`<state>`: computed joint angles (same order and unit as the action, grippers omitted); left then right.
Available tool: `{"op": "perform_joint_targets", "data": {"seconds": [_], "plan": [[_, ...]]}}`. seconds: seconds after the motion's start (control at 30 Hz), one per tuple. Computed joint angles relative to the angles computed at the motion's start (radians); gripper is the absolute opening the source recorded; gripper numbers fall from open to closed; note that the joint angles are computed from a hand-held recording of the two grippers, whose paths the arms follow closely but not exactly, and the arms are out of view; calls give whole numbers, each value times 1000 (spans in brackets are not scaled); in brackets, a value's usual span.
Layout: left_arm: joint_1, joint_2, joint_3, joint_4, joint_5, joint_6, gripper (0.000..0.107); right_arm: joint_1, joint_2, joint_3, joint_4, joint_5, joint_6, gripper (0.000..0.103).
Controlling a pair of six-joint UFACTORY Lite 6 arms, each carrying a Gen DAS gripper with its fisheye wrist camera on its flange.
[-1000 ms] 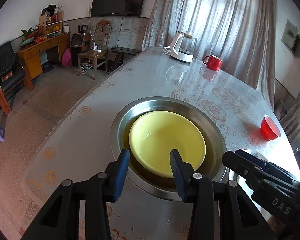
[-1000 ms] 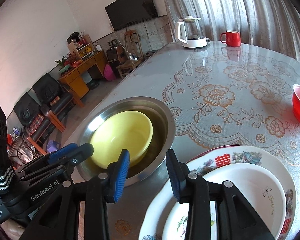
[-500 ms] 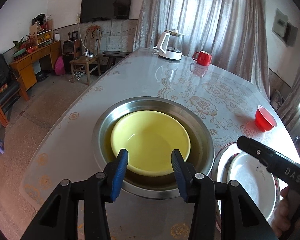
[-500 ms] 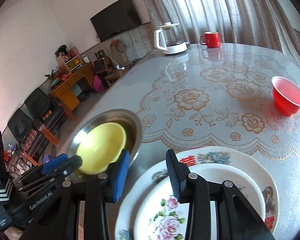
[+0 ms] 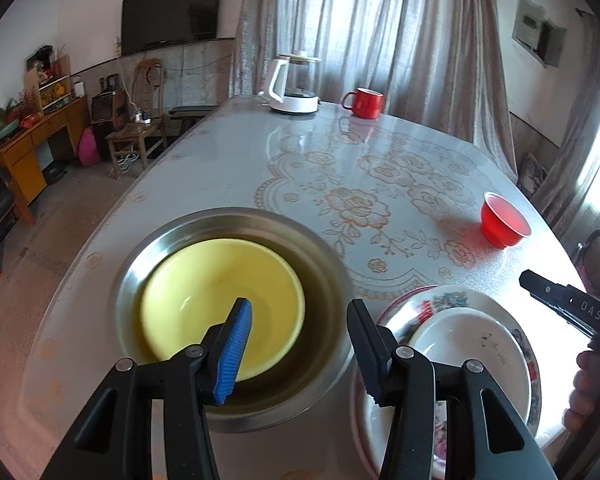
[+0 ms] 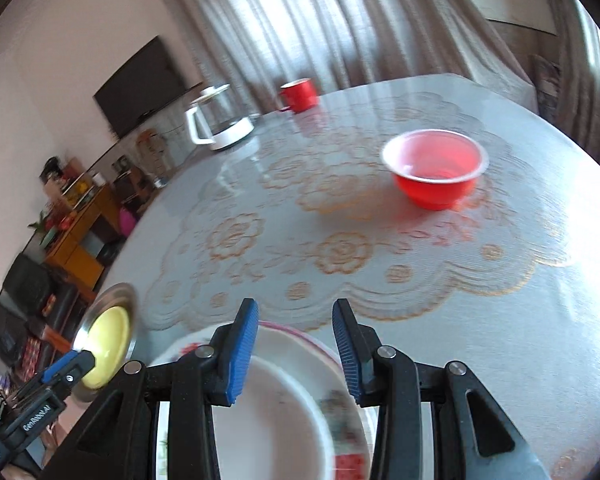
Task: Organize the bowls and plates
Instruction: 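Move both grippers away from the basin toward the red bowl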
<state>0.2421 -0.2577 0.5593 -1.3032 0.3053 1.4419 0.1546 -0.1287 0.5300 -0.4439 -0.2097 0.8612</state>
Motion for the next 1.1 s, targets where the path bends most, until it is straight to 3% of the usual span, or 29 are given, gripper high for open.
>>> {"op": "perform_joint_targets", "data": {"seconds": [0.27,0.47,0.53,0.67,0.77,0.83,1.1], "plan": [[-240,83,125,325,-51,-433,50,-268,-8,-80,-368,-97,264,39],[-401,210,263,620,-43,-792,50,-435,35,-95,-507,-177,326,39],[-432,256,308,616,-16,-796,50,-493,53,-97,-546,-204,336,39],[-527,316,370,810,-62,-1011,50,-598,98,-87,-626,-249,364,39],[-556,367,428,827,-57,-1042,52,-654,141,-74,-651,-274,358,39],[-576,403,469,873,-56,-1098,59,-685,173,-62,-663,-287,353,39],[-609,572,669,934,16,-1200,60,-735,297,43,-726,-309,398,39]]}}
